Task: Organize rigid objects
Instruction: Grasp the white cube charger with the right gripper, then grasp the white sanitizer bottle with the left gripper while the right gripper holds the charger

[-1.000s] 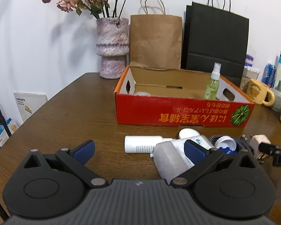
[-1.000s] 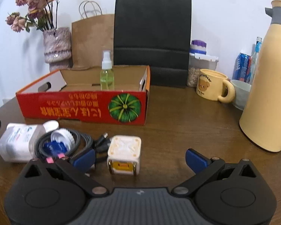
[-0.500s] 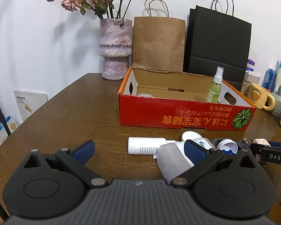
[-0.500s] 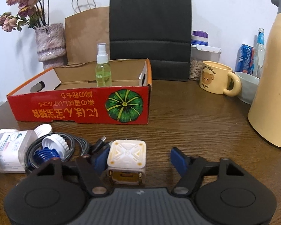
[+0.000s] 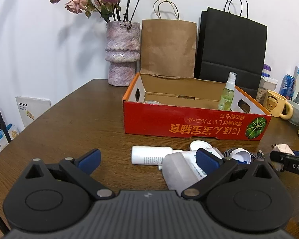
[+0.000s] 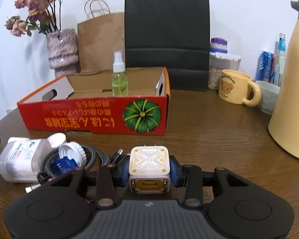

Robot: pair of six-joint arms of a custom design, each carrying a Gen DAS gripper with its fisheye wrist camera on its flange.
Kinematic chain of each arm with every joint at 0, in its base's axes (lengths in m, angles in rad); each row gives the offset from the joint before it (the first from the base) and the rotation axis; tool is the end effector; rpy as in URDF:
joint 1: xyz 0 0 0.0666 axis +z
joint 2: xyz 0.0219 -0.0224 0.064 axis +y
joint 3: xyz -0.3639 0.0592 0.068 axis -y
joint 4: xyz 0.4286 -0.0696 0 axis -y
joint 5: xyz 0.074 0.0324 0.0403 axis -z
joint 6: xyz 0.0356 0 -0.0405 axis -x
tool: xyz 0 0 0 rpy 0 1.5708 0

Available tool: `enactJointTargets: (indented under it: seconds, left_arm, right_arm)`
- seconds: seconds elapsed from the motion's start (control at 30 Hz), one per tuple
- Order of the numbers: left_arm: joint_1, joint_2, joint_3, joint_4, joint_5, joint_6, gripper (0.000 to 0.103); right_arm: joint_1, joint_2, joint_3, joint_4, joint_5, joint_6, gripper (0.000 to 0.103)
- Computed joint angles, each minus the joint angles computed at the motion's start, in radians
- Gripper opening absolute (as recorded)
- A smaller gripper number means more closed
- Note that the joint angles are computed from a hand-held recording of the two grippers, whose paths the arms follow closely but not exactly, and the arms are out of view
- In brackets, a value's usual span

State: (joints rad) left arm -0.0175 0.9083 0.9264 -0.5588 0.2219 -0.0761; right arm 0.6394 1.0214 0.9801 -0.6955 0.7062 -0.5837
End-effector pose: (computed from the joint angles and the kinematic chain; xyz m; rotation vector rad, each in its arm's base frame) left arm 0.3731 -0.0148 0.4110 0.2304 2.0904 -0.1989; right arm 0.3293 0.2156 0.3907 0.2817 2.0901 -0.0987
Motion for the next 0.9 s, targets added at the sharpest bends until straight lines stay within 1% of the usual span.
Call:
enactJointTargets:
  seconds: [0.2, 0.23, 0.3, 0.47, 0.57, 0.73, 0.9]
  left_arm:
    - [-0.037, -0.001, -0.001, -0.016, 0.009, 0.015, 0.103]
    - [-0.048, 0.000, 0.000, -0.019, 0.001, 0.018, 0.103]
    - [-0.075, 0.004, 0.003, -0.024, -0.033, 0.026, 0.103]
    - [-0.127, 0.020, 0.015, -0.032, -0.087, 0.061, 0.103]
    - [-0.162, 0.035, 0.026, -0.031, -0.143, 0.077, 0.103]
    - [-0.208, 0.063, 0.036, -0.026, -0.223, 0.100, 0.103]
    - [-0.247, 0.091, 0.046, -0.026, -0.309, 0.100, 0.103]
  right_arm:
    - [0.016, -0.037, -0.017, 0.037, 0.034, 0.014, 0.038]
    - [0.018, -0.044, -0.020, 0.044, 0.037, 0.017, 0.038]
    - [0.025, -0.054, -0.024, 0.052, 0.049, 0.022, 0.038]
    - [0.045, -0.078, -0.032, 0.065, 0.075, 0.031, 0.038]
    - [0.056, -0.091, -0.039, 0.078, 0.092, 0.034, 0.038]
    - [0.056, -0.102, -0.042, 0.067, 0.111, 0.013, 0.038]
    - [0.049, -0.102, -0.043, 0.058, 0.107, -0.003, 0.038]
